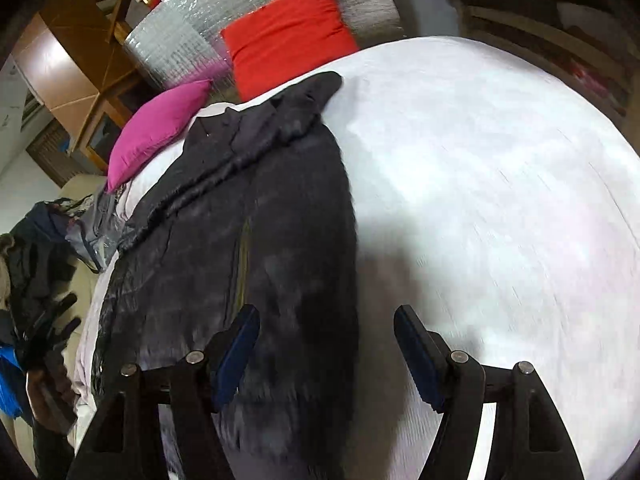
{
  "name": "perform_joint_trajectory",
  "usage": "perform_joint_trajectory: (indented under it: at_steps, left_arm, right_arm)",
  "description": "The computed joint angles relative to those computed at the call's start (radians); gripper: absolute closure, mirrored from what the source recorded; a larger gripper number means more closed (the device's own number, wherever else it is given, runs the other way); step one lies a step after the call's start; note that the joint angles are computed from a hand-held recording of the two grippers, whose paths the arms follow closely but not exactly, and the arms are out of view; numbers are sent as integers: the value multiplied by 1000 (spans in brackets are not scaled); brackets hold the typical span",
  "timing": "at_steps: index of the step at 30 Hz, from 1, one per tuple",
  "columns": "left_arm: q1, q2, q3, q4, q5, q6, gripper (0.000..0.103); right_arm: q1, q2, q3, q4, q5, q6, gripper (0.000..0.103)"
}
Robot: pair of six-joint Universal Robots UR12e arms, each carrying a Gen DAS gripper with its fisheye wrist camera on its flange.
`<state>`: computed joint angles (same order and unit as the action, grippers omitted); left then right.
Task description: Fold large clothes
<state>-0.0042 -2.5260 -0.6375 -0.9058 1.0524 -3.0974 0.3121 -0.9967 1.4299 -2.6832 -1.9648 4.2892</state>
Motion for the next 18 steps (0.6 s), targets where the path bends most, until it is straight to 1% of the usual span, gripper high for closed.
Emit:
perform_joint_trajectory:
  at_steps: [1,4,8,10,12,15,18]
  left_arm:
    - [10,30,-53,19,7,-13,18]
    - [32,86,-154,50,15,-14,18]
    - [61,146,-261,74,28,-16,18]
    - [71,163,-293,76,27,-17,18]
    - [81,184,-334,99,32,-17,18]
    - [89,202,-371,100,44,-11,18]
    - [89,215,-396,96,62,7,18]
  right_arm:
    - [7,-3,9,-8,-4,18,30]
    - [23,-7,24,-25,-6,47,30]
    - [48,-14,38,-38,-19,65,30]
    - [59,-14,38,-44,-32,78,30]
    - [71,-18,45,-51,-49,89,30]
    - [88,-23,44,-24,-81,90,30]
    - [95,-27,41,-1,-81,83,30]
